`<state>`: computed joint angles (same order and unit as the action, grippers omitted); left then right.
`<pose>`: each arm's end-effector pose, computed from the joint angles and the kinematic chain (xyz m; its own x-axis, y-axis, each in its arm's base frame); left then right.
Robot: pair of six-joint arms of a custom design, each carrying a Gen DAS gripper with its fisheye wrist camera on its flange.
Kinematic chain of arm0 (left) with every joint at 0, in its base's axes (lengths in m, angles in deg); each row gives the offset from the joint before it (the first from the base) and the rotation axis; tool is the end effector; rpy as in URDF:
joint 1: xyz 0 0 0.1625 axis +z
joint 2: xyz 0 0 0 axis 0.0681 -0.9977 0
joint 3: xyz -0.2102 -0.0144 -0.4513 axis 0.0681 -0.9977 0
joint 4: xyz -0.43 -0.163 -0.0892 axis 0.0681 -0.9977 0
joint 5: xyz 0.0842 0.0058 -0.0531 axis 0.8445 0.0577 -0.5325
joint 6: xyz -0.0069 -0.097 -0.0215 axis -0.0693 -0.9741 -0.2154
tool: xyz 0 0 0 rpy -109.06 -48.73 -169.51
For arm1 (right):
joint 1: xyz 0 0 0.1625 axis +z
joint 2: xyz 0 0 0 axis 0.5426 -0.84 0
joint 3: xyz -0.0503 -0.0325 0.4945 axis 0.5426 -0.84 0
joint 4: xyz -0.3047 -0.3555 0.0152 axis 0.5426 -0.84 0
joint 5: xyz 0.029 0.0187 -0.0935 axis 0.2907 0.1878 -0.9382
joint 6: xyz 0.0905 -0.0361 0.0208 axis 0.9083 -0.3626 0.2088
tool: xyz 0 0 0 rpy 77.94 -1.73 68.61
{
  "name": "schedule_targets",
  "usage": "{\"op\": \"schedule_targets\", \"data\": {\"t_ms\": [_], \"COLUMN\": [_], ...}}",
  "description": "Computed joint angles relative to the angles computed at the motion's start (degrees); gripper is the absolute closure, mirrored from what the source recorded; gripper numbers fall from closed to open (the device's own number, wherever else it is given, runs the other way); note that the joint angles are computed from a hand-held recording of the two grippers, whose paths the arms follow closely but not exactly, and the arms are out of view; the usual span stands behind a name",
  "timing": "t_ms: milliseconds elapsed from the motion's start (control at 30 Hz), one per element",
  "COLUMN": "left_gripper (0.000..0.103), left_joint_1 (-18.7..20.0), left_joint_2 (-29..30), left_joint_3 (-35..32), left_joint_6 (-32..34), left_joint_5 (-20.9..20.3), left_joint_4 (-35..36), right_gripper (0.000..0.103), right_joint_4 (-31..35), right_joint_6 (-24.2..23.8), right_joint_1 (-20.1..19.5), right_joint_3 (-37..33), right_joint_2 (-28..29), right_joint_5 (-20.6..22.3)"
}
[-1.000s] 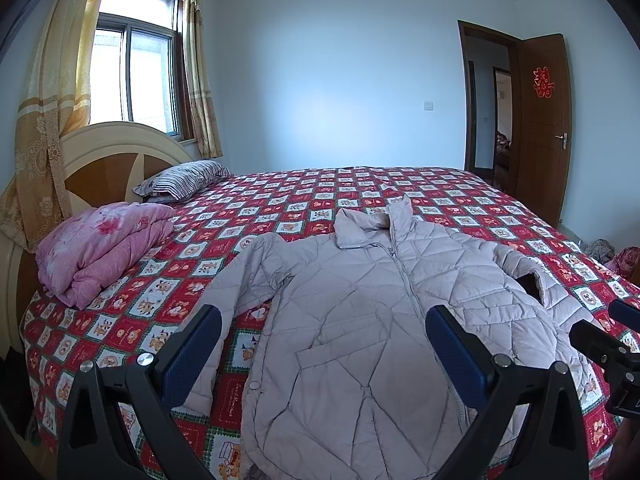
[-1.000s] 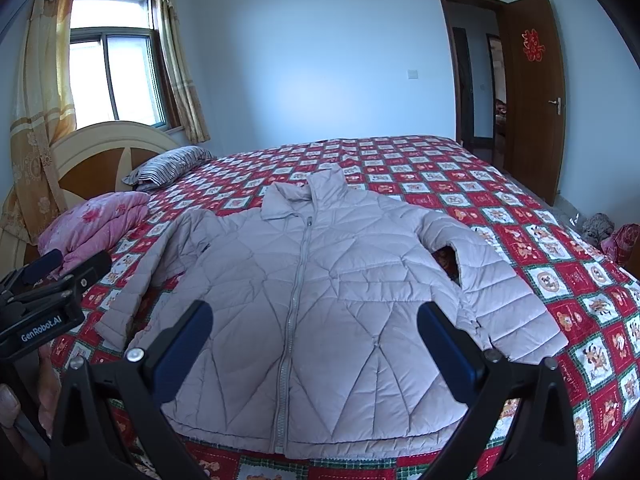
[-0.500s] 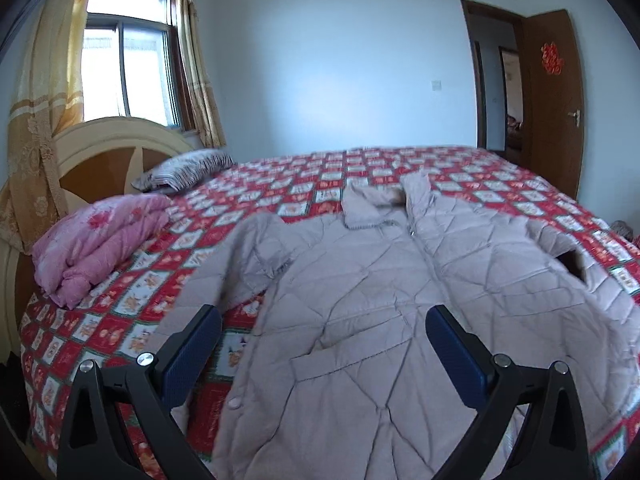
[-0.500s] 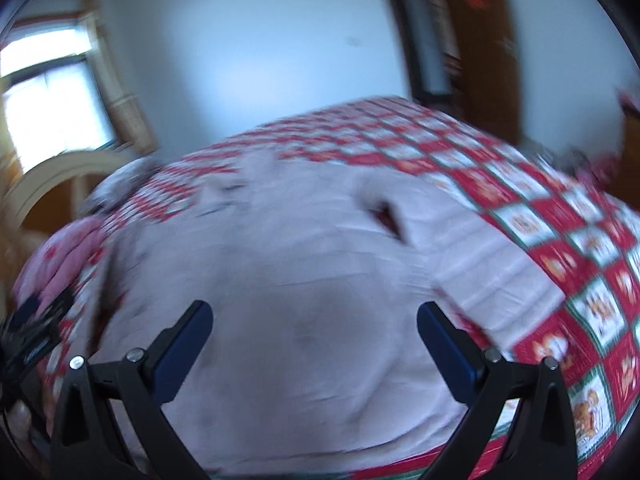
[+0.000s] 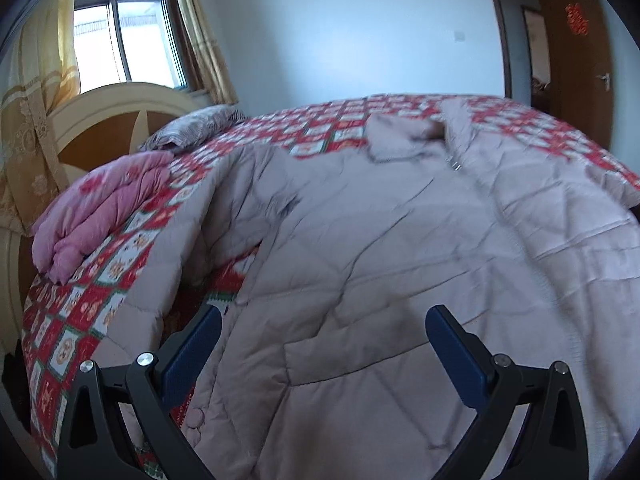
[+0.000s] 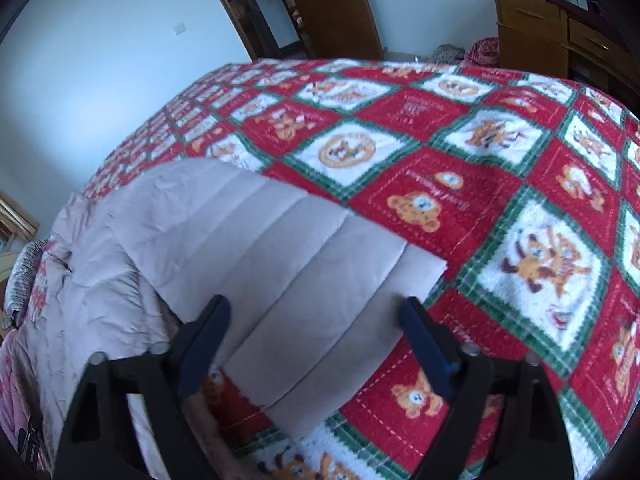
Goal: Fold large clothes
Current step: 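Grasp the jacket sleeve with the right gripper and lift it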
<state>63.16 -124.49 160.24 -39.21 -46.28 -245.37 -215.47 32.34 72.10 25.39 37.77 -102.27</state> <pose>-0.0526 -0.6843 0.3255 -0.5440 -0.1665 -0.8224 0.5811 0.6322 -0.5124 0.2323 -0.6458 0.1417 -0.7824 0.5263 0.3330 0.0488 0.5848 -0.8097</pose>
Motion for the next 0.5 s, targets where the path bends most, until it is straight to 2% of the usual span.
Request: {"op": "schedule_targets", "data": {"t_ms": [67, 100, 167, 267, 400, 500], "left_gripper": [0.001, 0.001, 0.001, 0.001, 0.001, 0.001], "left_joint_1": [0.9, 1.4, 2.1, 3.0, 3.8, 4.5], "left_joint_2": [0.3, 0.3, 0.1, -0.8, -1.8, -2.6], "left_joint_3": [-0.7, -1.0, -1.4, -1.6, -0.5, -0.2], "left_joint_6": [-0.9, -1.5, -3.1, -6.1, -6.1, -6.5], "left_joint_5": [0.5, 0.6, 0.2, -0.8, -1.4, -1.8], "left_joint_4": [1.5, 2.4, 4.4, 8.1, 8.1, 8.7], "right_gripper": [0.039, 0.044, 0.082, 0.092, 0.093, 0.094], "right_joint_4": [-0.6, -2.3, -3.3, -3.4, -6.8, -10.3], "right_joint_6": [-1.3, -3.0, -4.1, -4.6, -9.3, -15.2], "right_joint_1": [-0.5, -0.8, -1.1, -2.2, -0.8, 1.2], "right_joint_3": [-0.2, -0.4, 0.0, 0.3, -0.6, -1.9], "right_joint_2": [0.7, 1.2, 0.9, -0.1, 0.0, 0.3], "right_joint_5": [-0.2, -0.5, 0.1, 3.3, 1.4, -0.1]}}
